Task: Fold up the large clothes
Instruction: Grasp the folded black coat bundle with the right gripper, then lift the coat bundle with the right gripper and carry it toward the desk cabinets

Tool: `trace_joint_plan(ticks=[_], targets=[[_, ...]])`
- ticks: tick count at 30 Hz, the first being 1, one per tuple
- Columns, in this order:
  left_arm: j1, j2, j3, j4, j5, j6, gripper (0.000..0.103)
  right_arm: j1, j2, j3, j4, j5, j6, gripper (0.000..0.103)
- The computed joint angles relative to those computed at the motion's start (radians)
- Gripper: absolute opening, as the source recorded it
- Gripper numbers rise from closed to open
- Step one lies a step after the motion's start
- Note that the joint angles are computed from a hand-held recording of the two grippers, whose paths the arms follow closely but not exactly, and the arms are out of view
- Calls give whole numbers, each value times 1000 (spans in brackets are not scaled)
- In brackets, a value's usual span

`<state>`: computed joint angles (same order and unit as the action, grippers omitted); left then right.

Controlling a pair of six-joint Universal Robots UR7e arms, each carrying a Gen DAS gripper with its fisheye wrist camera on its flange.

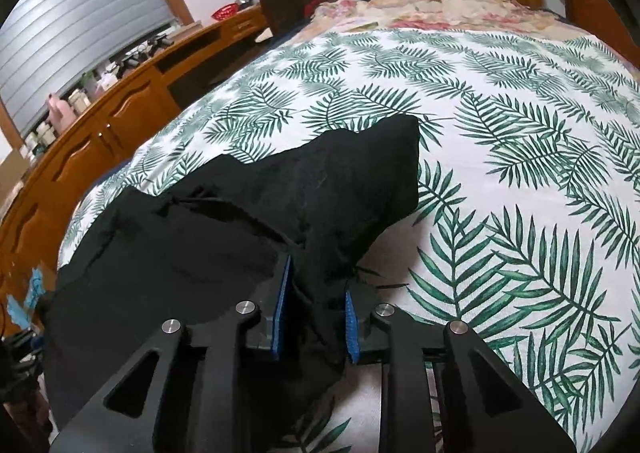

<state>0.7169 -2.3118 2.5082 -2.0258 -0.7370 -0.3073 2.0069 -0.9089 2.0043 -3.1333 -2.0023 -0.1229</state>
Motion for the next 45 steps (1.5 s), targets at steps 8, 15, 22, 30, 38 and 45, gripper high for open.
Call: trace_joint_plan(ticks=[8, 15, 22, 30, 38, 45], targets=[[-1, 4, 4, -26, -26, -4, 22, 2, 13, 0, -16, -26, -12, 26], [35, 40, 3, -70, -55, 14, 23, -4, 15, 3, -19, -25, 1, 29], [67, 56, 17, -127, -69, 46, 27, -4, 15, 1, -17, -31, -2, 30], [95, 73, 9, -162, -100, 26, 27, -4, 17, 5, -30, -35, -18, 30], [36, 30, 46, -185, -52, 53, 5, 0, 18, 8, -51, -15, -25, 18], [22, -22, 43, -242, -2, 100, 3, 74, 24, 4, -155, -9, -87, 12]])
